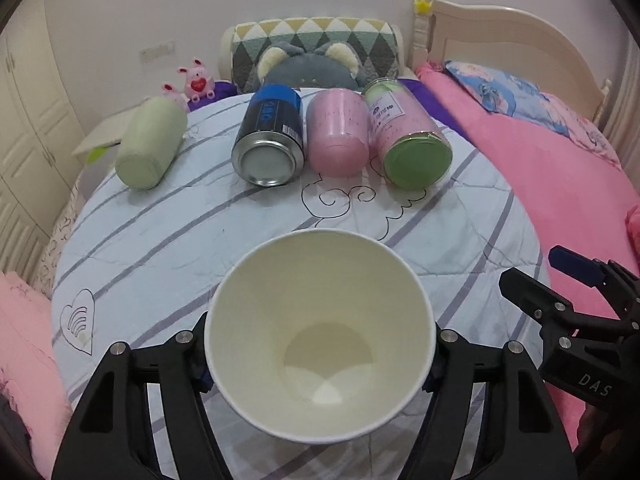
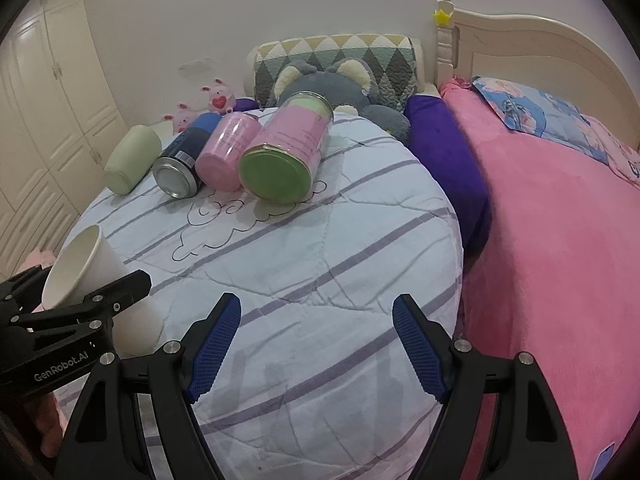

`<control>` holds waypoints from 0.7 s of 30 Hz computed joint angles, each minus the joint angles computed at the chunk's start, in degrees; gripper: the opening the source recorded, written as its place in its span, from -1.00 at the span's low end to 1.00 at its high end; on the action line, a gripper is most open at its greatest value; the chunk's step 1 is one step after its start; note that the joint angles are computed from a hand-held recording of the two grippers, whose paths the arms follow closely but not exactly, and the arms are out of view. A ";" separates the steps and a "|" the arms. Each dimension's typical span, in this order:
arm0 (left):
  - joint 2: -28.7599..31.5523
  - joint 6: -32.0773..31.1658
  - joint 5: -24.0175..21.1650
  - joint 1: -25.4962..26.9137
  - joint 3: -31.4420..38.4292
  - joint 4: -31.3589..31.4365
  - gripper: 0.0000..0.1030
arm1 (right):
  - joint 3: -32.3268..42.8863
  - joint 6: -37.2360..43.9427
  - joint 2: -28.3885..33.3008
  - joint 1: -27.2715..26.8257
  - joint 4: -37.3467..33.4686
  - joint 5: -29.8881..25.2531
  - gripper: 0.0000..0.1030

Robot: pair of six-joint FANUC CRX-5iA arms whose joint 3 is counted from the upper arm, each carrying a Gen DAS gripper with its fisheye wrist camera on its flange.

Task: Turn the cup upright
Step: 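Close the left gripper on the white cup while the right gripper releases it, then lower the white cup rim-up onto the quilt with the left gripper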

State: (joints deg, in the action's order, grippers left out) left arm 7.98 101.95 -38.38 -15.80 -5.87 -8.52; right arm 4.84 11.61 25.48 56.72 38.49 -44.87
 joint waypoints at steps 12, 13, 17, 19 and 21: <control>-1.67 3.51 0.05 -0.69 0.11 -2.77 0.62 | -0.59 -0.94 -0.48 0.27 1.31 0.22 0.55; -1.81 3.50 0.07 -0.66 0.04 -2.70 0.64 | -0.60 -1.17 -0.49 0.34 1.45 0.16 0.55; -2.56 3.71 -0.05 -0.72 -0.13 -3.10 0.68 | -0.85 -2.14 -0.84 0.65 2.21 -0.11 0.55; -3.16 3.14 0.24 -0.65 -0.55 -2.74 0.70 | -1.40 -3.44 -1.27 0.96 3.54 -0.52 0.55; -4.13 2.30 0.91 -0.45 -1.33 -2.07 0.75 | -1.62 -4.71 -1.56 1.24 4.75 -1.12 0.55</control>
State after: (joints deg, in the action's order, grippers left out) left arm 3.85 104.25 -37.48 -16.25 -7.20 -10.58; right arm 3.21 6.90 23.91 57.95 43.24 -45.99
